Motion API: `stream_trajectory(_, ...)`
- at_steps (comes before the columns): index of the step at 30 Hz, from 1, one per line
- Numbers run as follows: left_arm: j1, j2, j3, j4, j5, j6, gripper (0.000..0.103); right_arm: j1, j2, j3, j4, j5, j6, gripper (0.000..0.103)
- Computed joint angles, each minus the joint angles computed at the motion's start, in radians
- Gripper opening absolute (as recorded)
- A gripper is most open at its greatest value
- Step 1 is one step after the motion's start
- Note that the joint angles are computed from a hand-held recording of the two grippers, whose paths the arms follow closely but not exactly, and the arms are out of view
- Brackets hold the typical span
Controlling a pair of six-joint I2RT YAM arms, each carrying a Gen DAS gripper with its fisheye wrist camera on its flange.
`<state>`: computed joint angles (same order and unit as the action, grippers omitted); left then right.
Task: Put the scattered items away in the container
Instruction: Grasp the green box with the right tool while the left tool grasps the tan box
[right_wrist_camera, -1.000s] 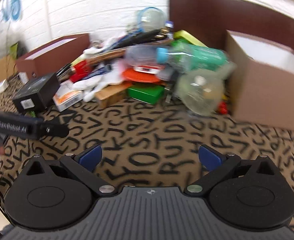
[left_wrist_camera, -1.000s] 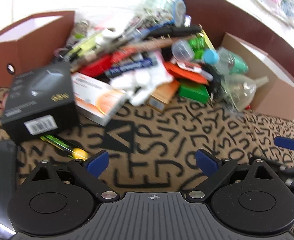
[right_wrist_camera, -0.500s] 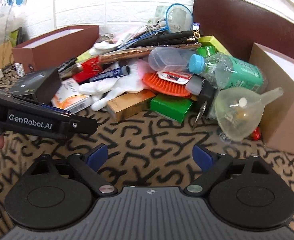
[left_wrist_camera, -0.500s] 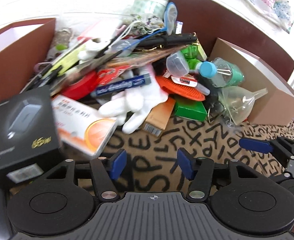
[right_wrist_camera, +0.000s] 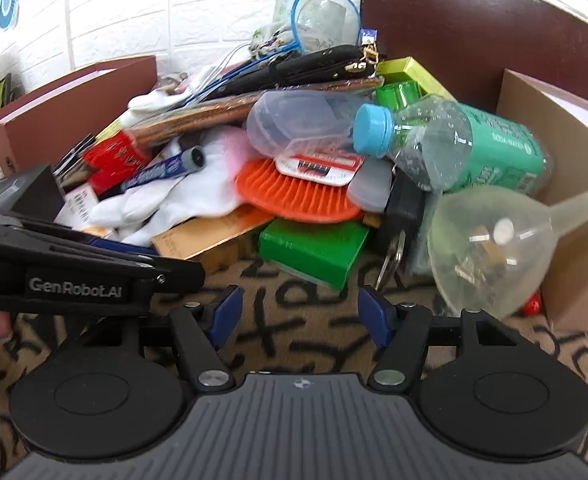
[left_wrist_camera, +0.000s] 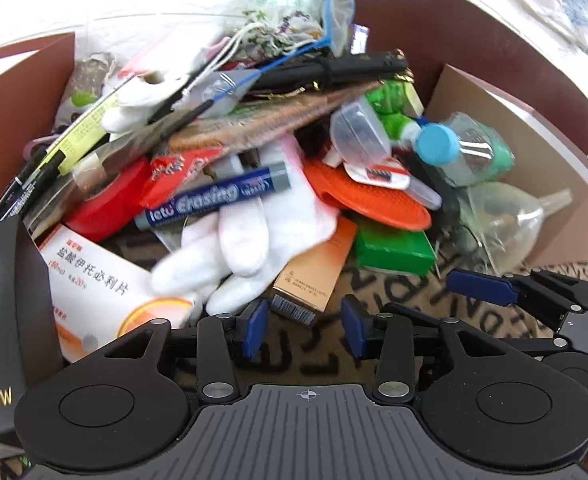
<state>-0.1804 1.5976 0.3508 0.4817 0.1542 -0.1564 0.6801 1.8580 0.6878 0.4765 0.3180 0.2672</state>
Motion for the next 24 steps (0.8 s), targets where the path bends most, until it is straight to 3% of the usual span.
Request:
stream_trajectory(11, 0.009, 0.108, 0.109, 0.019, -0.01, 0.031, 0.072, -0.044, 0.103, 0.105, 0.009, -0.008, 0.049, 0.074)
stream_trajectory(12, 0.004, 0.116, 0.118, 0.015, -0.012, 0.045, 0.07, -0.048, 0.112, 0.116, 0.0, -0.014, 0.057, 0.073)
stream_trajectory(14, -0.009, 0.121, 0.126, 0.009, -0.022, 0.076, 0.053, -0.046, 0.12, 0.119, -0.002, -0.005, 0.054, 0.069)
stream_trajectory(17, -0.002, 0.108, 0.118, -0.007, 0.013, 0.083, 0.042, -0.044, 0.104, 0.101, -0.005, -0.008, 0.045, 0.068)
stream_trajectory(24, -0.037, 0.011, 0.01, -0.019, 0.001, 0.082, 0.032, 0.007, 0.008, -0.015, -0.016, 0.002, 0.054, 0.067)
